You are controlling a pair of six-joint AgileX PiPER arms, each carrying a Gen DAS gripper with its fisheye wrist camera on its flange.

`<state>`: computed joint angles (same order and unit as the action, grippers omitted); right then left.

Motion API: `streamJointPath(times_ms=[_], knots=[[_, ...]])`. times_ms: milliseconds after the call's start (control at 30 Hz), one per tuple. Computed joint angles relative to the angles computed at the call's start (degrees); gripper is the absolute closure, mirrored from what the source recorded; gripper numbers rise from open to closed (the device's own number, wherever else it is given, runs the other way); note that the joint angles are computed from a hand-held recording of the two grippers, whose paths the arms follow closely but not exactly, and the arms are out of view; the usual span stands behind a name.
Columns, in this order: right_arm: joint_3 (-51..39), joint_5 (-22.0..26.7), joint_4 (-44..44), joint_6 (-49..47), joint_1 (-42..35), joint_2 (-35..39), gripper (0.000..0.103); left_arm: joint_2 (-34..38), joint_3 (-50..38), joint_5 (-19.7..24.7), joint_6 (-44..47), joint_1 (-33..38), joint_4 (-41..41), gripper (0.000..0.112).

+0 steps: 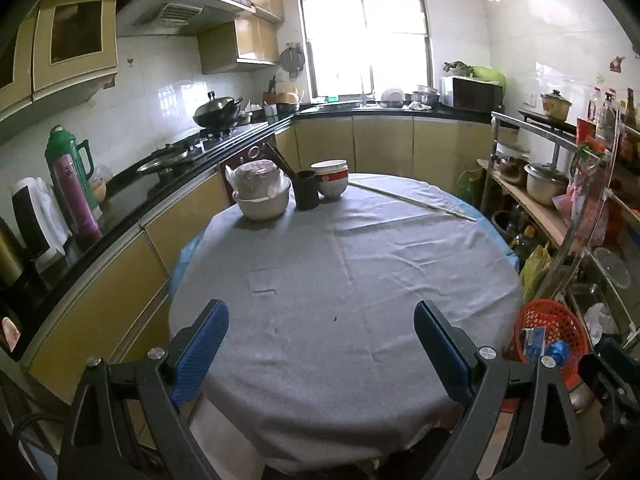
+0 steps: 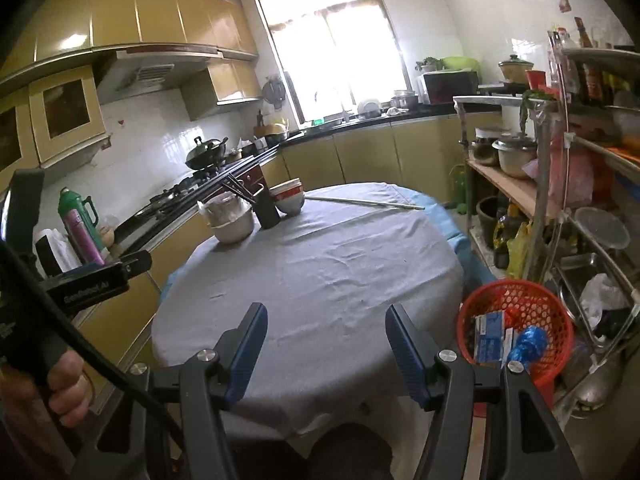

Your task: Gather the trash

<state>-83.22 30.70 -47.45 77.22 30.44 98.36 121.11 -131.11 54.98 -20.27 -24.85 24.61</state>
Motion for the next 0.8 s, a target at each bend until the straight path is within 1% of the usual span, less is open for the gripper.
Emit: streamJointPath(times_ms=[67,200,333,500,633,800], knots=[[0.35,-1.0,0.95,-0.23,-0.18,-0.19,0.038,0.82,-1.64,0.79,0.54,0.16,-0.05,0.018],[-2.13,-0.33,1.85,-2.16,0.55,1.81,0.038,-1.24,2.52,-1.25,-1.41,0.1,1.5,0.018],[-4.18,-0.49,4.23,-4.93,0.96,3.88,0.038,-1.96,4.67,-2.17,-1.1,1.0,0.43,0.018],[-4.3,0.83,0.7,-1.99,2.29,3.86,0.038,-3.16,7.36,-3.32,-0.21,1.6,-1.19,0.018],[-5.16,1.03,2.01,-2.98,2.39,4.12,0.038,-4.72,10.5,-4.8,-0.26,1.25,-0.9,0.018],[-6.12,1.86,0.93,-3.15,3.56,4.38,0.038,-6.76,14.01,-6.29,-1.57,1.21,0.34,0.018]])
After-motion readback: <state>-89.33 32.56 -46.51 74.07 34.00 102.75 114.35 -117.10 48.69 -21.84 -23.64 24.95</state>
